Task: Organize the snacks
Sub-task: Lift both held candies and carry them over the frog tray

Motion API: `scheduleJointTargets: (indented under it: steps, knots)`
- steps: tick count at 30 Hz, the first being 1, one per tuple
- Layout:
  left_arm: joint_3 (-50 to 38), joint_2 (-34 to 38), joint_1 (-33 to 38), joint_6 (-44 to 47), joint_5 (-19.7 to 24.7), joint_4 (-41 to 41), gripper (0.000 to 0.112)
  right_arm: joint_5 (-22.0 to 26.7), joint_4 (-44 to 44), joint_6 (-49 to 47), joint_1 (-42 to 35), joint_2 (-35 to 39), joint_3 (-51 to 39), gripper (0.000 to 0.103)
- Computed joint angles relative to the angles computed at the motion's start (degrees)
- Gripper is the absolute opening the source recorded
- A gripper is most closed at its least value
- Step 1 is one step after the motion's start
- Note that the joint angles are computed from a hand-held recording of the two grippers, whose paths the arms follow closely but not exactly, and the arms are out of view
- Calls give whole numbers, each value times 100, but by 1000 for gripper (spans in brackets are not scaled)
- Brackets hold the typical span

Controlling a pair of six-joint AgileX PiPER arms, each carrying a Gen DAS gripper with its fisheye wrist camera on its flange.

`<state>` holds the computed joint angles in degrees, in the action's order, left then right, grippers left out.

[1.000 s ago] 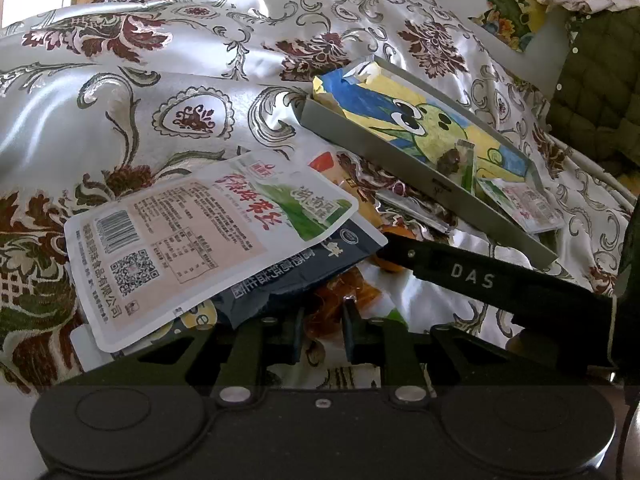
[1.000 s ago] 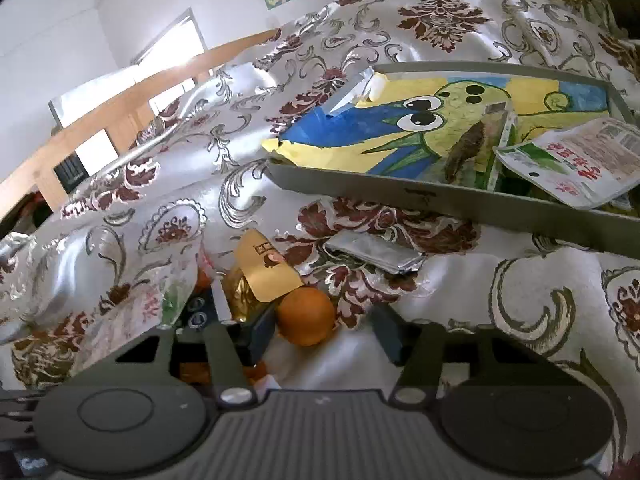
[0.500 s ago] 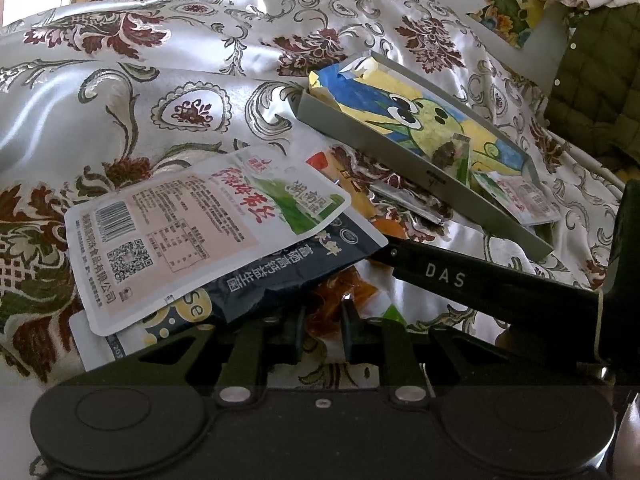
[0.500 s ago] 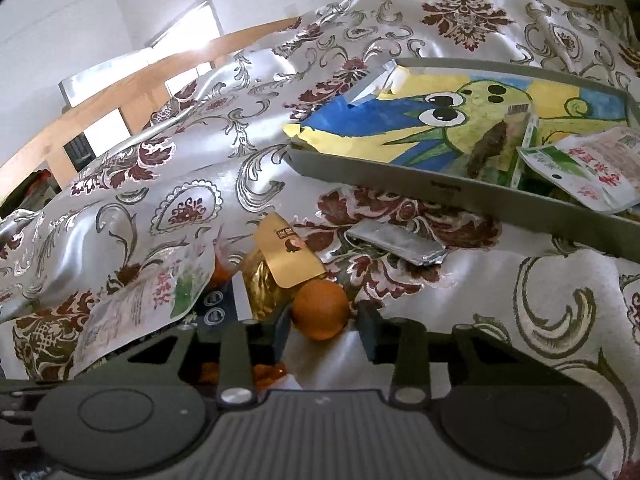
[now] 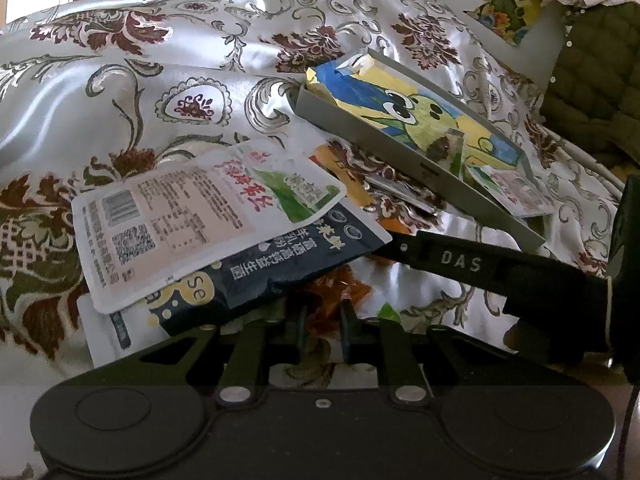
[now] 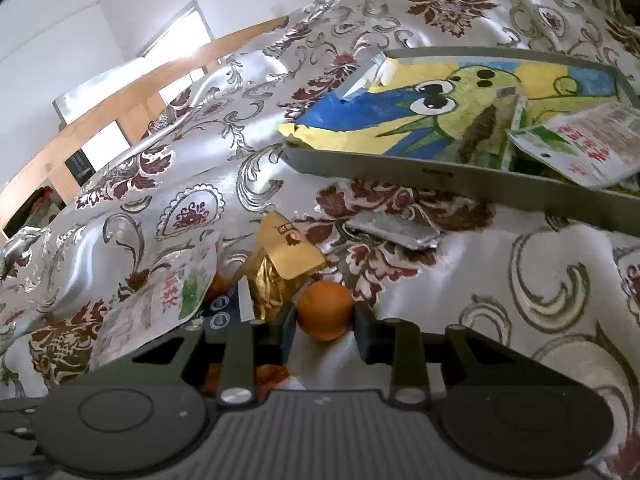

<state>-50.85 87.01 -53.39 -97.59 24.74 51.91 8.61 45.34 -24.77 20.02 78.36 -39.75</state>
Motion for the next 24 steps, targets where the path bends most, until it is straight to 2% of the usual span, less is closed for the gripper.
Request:
scheduleJointTargets:
  steps: [6,11,17,21,24]
  knots:
    - [102,-165,-266,76,113,-137,15,425,-2468,2600,74,-445,65,34]
    - [209,-311,-515,177,183,-274,15,862,-3461,3739,67,-826,101,34]
    - [232,-536,-565,846,7,-1006,15,1061,-3693,4186,-102,-1218,213,34]
    - [178,-650,-403,1488,-312,-1796,14,1066,-3332,3928,-412,-1561,311,34]
    - [-58,-578,-409,1976,-257,-2112,14,1057,-3036,3668,-692,-1784,334,34]
